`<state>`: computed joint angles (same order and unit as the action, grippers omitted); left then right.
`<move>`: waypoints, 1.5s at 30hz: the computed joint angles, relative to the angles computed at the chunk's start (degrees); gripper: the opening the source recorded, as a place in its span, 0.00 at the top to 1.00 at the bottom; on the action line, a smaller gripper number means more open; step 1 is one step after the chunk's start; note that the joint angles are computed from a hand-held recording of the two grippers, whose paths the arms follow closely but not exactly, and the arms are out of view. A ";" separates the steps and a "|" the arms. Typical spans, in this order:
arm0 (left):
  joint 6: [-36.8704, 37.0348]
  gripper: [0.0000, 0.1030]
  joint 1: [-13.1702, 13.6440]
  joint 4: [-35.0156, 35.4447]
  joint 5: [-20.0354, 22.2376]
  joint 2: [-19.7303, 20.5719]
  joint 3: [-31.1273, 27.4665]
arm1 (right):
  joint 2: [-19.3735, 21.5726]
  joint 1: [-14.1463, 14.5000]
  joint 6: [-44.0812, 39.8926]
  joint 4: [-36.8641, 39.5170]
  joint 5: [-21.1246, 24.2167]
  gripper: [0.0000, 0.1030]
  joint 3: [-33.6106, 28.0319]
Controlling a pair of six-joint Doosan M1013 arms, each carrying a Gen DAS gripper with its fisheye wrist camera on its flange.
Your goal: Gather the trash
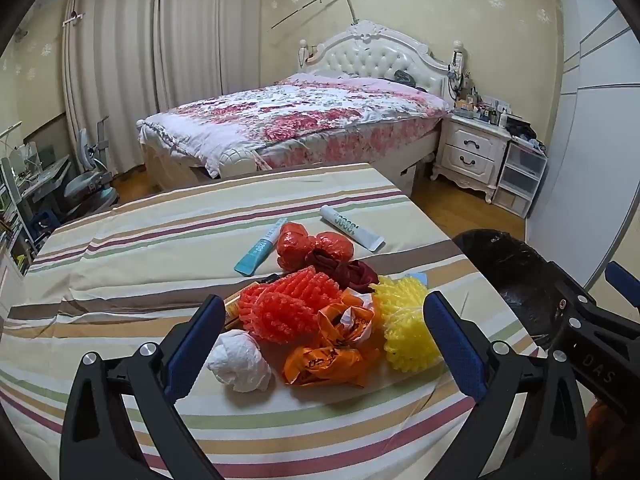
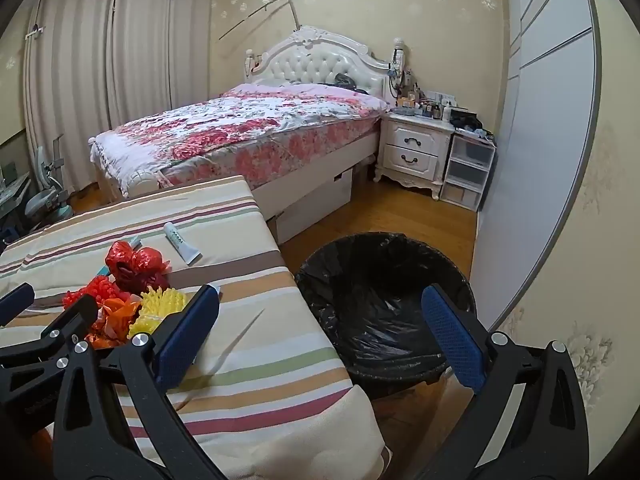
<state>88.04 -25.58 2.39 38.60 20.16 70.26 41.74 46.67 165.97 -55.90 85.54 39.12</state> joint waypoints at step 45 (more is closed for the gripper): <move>-2.05 0.06 -0.60 2.36 -5.08 -2.91 4.12 | -1.42 1.32 1.52 -1.30 0.46 0.04 2.10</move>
